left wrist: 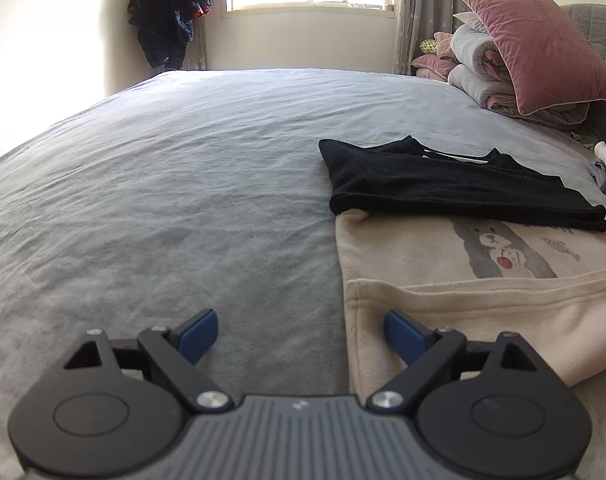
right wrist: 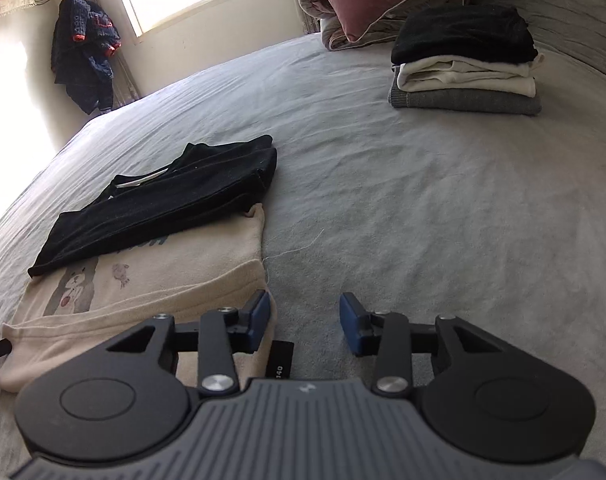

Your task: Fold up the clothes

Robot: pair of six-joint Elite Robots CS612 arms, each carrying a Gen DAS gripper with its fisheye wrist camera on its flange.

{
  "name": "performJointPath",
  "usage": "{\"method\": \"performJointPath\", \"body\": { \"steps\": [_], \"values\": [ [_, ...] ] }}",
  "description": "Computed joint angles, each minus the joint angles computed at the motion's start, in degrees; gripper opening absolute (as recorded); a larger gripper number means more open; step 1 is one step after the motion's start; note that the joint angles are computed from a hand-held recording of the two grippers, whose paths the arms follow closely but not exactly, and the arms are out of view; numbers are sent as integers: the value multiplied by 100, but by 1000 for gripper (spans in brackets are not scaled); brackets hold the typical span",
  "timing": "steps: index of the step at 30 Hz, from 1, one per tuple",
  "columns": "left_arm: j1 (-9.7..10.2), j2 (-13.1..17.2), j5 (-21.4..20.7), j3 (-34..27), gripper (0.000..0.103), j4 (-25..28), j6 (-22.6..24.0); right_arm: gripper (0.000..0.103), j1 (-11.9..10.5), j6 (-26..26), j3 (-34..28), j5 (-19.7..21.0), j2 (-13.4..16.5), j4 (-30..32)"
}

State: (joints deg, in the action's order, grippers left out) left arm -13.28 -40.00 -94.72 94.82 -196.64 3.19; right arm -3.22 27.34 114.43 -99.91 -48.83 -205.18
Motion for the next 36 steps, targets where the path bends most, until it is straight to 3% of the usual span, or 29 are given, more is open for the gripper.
{"method": "performJointPath", "body": {
  "steps": [3,10,11,13,15,21,27,36],
  "values": [
    [58,-8,-256,-20,79,30,-171,41,-5,61,29,77,-27,-72],
    [83,40,-794,-133,48,193,-402,38,26,-137,-40,484,16,-186],
    [72,50,-826,-146,45,194,-423,36,35,-178,-81,511,44,-179],
    [54,61,-890,-164,26,193,-455,21,45,-241,-138,585,96,-199],
    [28,65,-866,-155,19,129,-471,14,53,-303,-193,662,147,-222],
    [6,79,-780,-89,14,-113,-267,6,104,-473,-200,521,213,-419],
    [23,77,-774,-22,13,-450,-404,3,70,-299,-98,485,217,-726],
    [25,88,-798,30,13,-1066,-565,1,237,-659,-161,-70,318,-1559]
  ]
}}
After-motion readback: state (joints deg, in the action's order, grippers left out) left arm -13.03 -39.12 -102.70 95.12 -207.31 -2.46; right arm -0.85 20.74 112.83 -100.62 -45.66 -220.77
